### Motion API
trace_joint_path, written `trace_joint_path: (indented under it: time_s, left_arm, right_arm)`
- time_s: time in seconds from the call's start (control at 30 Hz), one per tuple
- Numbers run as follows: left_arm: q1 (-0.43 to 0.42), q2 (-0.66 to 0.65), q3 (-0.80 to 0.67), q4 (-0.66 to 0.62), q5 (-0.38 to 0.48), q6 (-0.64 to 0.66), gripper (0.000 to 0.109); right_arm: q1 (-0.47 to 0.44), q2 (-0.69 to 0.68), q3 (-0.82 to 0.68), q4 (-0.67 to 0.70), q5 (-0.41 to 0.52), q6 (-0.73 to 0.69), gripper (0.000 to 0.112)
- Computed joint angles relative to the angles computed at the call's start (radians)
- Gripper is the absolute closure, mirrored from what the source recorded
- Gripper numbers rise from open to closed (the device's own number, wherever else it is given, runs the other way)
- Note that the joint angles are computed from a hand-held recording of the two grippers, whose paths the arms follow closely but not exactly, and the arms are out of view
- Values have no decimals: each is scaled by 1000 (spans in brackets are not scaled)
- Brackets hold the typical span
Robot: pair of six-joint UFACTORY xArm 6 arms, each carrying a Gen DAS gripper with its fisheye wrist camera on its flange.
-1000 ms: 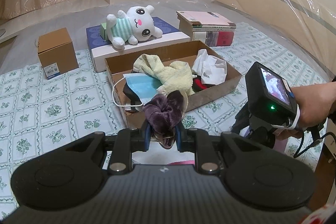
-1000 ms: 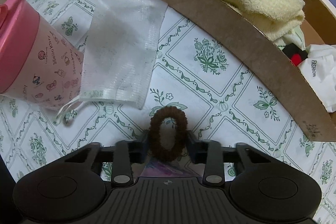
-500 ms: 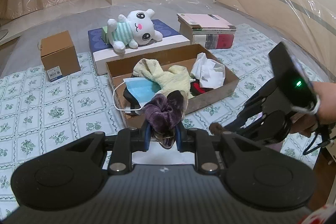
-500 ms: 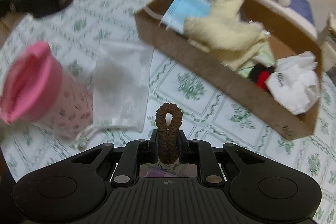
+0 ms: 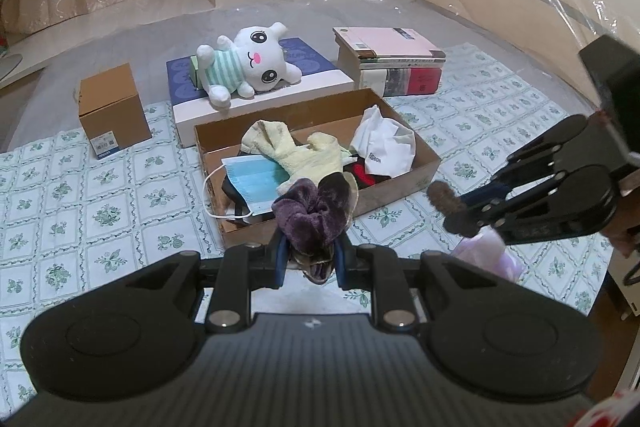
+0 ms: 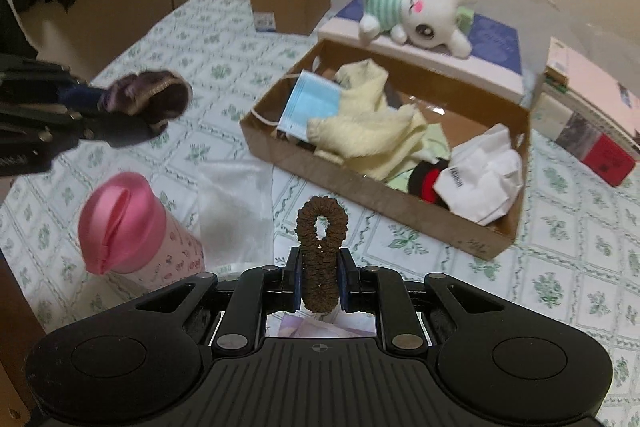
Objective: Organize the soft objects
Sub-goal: 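Carry the scrunchie and brown hair tie with both tools to the cardboard box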
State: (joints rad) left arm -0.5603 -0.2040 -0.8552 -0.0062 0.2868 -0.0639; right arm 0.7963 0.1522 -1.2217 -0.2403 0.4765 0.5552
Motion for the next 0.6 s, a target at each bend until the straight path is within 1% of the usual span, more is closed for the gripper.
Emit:
trace_joint_path:
  time_s: [0.1, 0.3, 0.6]
  left_arm:
    - [-8, -1, -15, 75, 29, -86, 89]
    - [-22, 8, -45, 158, 71, -181, 89]
    - [-41, 52, -100, 205, 113, -230, 88]
  right_arm:
    - [0, -34, 26, -23, -12, 37, 95]
    - [1, -85, 64, -68, -26, 106, 95]
    - [-14, -130, 98, -107, -38, 168, 95]
